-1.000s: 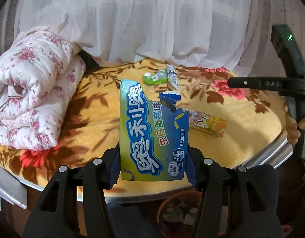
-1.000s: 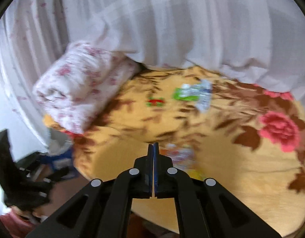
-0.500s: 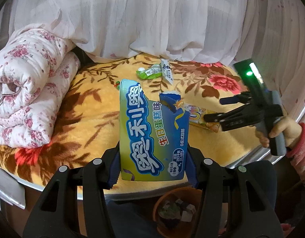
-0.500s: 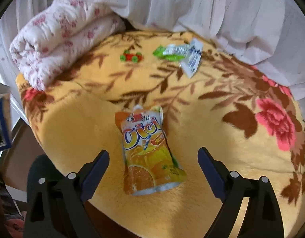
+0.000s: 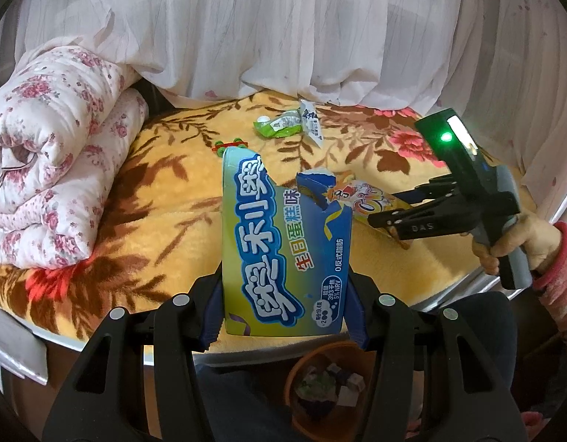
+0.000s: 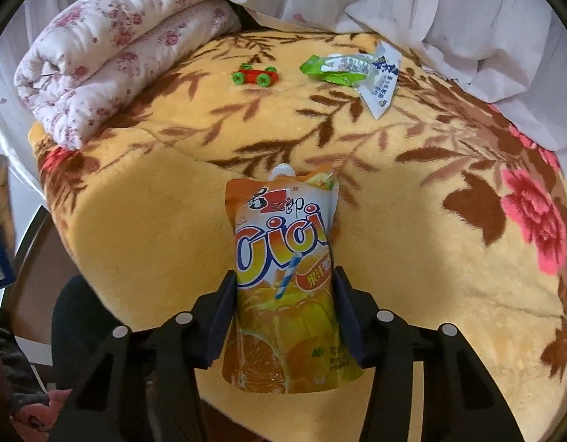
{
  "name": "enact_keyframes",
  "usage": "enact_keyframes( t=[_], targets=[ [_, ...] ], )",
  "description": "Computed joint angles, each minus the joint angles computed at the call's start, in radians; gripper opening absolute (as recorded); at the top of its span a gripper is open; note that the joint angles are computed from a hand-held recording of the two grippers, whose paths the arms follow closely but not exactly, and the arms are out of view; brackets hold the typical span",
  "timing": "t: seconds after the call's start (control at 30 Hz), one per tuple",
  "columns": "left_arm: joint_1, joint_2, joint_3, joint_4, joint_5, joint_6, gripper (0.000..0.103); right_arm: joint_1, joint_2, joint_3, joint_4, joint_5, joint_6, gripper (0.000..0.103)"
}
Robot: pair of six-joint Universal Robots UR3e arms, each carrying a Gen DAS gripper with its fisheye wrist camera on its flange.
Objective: Collect trash
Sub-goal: 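Lower the snack bag and drink pouch into the orange bin, opening both grippers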
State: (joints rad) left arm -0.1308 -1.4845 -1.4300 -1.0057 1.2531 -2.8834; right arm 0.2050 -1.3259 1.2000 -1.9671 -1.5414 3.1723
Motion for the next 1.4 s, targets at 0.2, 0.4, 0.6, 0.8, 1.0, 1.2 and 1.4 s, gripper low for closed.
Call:
enact_keyframes(
  t=[0.2, 0.4, 0.6, 0.8, 1.0, 1.2, 1.4],
  targets=[
    [-0.009, 0.015, -0.023, -0.006, 0.001, 0.008, 0.052, 0.016, -0.142, 0.113, -0.032, 0.042, 0.017, 0.048],
    [-0.015, 0.061, -0.102, -0.063, -0.021, 0.067, 0.052, 0.087, -0.339, 0.275, -0.064, 0.045, 0.064, 0.048],
    [-0.069, 0.092, -0.215, -0.117, -0.001, 0.133, 0.052, 0.192, -0.482, 0.428, -0.077, 0.016, 0.15, 0.048],
    [-0.1, 0.098, -0.328, -0.123, 0.017, 0.144, 0.052, 0.293, -0.563, 0.564, -0.073, -0.007, 0.254, 0.048],
    [-0.125, 0.063, -0.386, -0.122, 0.038, 0.14, 0.052, 0.33, -0.578, 0.662, -0.068, 0.025, 0.304, 0.049],
    [-0.161, -0.003, -0.422, -0.099, 0.076, 0.126, 0.052, 0.335, -0.555, 0.724, -0.082, 0.04, 0.324, 0.049],
    [-0.177, -0.089, -0.418, -0.099, 0.1, 0.103, 0.052, 0.301, -0.507, 0.775, -0.125, 0.078, 0.317, 0.052]
  ],
)
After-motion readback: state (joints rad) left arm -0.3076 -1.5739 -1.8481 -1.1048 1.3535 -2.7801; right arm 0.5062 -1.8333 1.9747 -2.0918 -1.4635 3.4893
